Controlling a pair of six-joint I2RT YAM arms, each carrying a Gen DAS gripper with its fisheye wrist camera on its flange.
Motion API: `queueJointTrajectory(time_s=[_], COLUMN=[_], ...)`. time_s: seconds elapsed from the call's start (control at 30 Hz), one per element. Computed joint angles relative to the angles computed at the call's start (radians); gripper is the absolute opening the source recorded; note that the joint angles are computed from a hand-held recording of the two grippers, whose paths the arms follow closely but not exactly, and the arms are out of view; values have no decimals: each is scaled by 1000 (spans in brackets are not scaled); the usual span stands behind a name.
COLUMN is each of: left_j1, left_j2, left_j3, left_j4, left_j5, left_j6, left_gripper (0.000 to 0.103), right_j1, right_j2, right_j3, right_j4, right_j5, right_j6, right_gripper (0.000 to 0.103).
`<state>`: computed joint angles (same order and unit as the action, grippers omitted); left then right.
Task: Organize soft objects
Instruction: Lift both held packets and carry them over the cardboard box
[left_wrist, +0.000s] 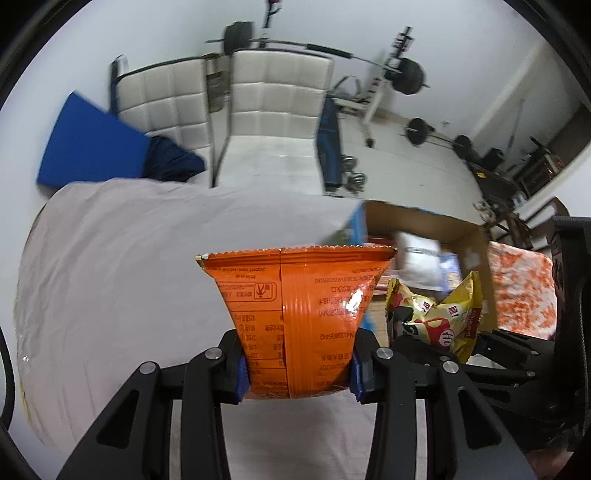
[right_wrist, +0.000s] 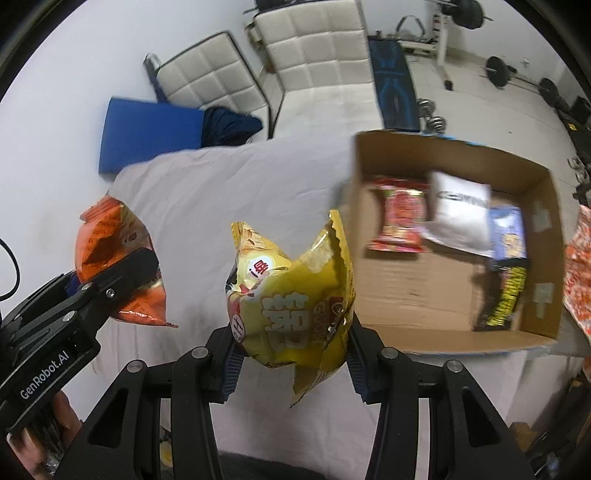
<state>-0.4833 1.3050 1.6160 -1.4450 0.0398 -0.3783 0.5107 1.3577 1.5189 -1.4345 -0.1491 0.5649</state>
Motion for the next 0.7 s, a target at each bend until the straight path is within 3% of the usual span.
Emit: queueJointTrajectory(time_s=[0.13, 0.33, 0.57, 0.7], left_j1=[-161, -293, -343, -332], left_j2=[90, 226, 406, 519], left_j3=[80, 129, 141, 123], left_j4=[26, 88, 143, 185], left_j5=[-44, -20, 31, 80], left_j6=[-96, -189, -221, -218], left_gripper=[37, 37, 37, 37], right_j1=[-182, -516, -769, -796], right_j2=[-92, -145, -98, -41], right_j3=[-19, -99, -277, -393], right_j4=[-77, -119, -17, 105], right_j5=[-24, -86, -97, -69], right_j6=[-133, -403, -645, -688], right_gripper=[50, 50, 50, 50])
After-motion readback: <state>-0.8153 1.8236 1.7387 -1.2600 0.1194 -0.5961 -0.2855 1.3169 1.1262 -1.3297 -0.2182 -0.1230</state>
